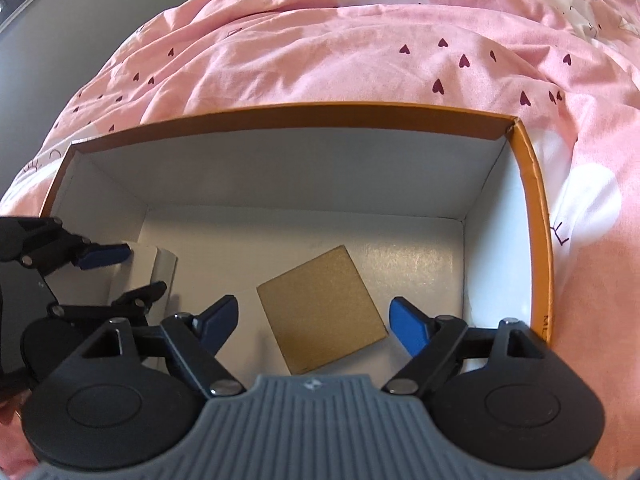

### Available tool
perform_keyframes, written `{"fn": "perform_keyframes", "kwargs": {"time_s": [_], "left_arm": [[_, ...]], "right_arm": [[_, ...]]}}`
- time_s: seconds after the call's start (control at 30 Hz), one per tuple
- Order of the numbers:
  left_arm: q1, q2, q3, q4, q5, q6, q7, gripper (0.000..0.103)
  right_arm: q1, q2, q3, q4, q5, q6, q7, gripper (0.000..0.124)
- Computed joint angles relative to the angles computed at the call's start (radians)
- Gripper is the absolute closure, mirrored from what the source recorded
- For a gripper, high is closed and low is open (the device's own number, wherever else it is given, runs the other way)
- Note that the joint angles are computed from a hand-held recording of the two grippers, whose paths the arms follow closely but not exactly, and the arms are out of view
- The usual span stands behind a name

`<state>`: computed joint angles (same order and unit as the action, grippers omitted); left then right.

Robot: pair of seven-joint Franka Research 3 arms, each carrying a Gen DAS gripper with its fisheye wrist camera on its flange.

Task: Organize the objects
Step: 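Lower the gold cube box into the orange box and open the right gripper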

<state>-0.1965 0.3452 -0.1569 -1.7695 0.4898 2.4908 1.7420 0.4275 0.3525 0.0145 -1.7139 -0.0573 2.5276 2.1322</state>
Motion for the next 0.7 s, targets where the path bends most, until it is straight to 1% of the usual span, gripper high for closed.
{"fn": "perform_keyframes", "kwargs": {"time_s": [0.03, 0.07, 0.13, 0.2, 0.3, 0.37, 0.4, 0.43, 0.5, 0.53, 0.6, 0.63, 0.7], "left_arm": [[0.007, -0.013, 0.000, -0.027, 0.012, 0.048, 0.013, 0.052], [0.013, -0.012, -0.005, -0.029, 0.010, 0.073, 0.035, 0.052], [0.037, -0.022, -0.024, -0.041, -0.039, 0.099, 0.092, 0.052], [0.054, -0.023, -0.041, -0.034, -0.101, 0.091, 0.143, 0.052], [0.073, -0.025, -0.065, -0.025, -0.186, 0.049, 0.240, 0.053], [0.076, -0.036, -0.073, -0.045, -0.219, 0.039, 0.292, 0.059], [0.072, -0.037, -0.070, -0.049, -0.223, 0.033, 0.304, 0.064], [0.068, -0.038, -0.066, -0.054, -0.224, 0.029, 0.309, 0.065], [0.059, -0.038, -0.055, -0.067, -0.211, 0.047, 0.308, 0.068], [0.051, -0.036, -0.045, -0.069, -0.192, 0.057, 0.294, 0.069], [0.014, -0.031, -0.008, -0.068, -0.098, 0.063, 0.218, 0.070], [0.009, -0.030, -0.002, -0.071, -0.071, 0.068, 0.205, 0.069], [0.020, -0.033, -0.011, -0.080, -0.070, 0.080, 0.218, 0.069]], "right_arm": [[-0.003, 0.000, 0.005, 0.000, 0.001, -0.012, -0.020, 0.040], [-0.006, 0.001, 0.011, 0.001, 0.004, -0.024, -0.046, 0.040], [-0.010, 0.006, 0.018, 0.006, 0.001, -0.044, -0.101, 0.040], [-0.007, 0.015, 0.021, 0.016, -0.012, -0.063, -0.156, 0.040], [-0.005, 0.031, 0.020, 0.042, -0.026, -0.111, -0.233, 0.040], [0.003, 0.041, 0.016, 0.062, -0.051, -0.147, -0.278, 0.042], [0.011, 0.045, 0.011, 0.071, -0.069, -0.166, -0.286, 0.046], [0.017, 0.047, 0.006, 0.075, -0.084, -0.179, -0.290, 0.047], [0.025, 0.048, -0.002, 0.076, -0.106, -0.193, -0.292, 0.058], [0.018, 0.044, 0.001, 0.067, -0.094, -0.185, -0.296, 0.062], [0.004, 0.030, 0.006, 0.043, -0.058, -0.156, -0.287, 0.063], [0.000, 0.023, 0.006, 0.031, -0.047, -0.139, -0.278, 0.063], [-0.008, 0.009, 0.009, 0.013, -0.025, -0.112, -0.272, 0.063]]}}
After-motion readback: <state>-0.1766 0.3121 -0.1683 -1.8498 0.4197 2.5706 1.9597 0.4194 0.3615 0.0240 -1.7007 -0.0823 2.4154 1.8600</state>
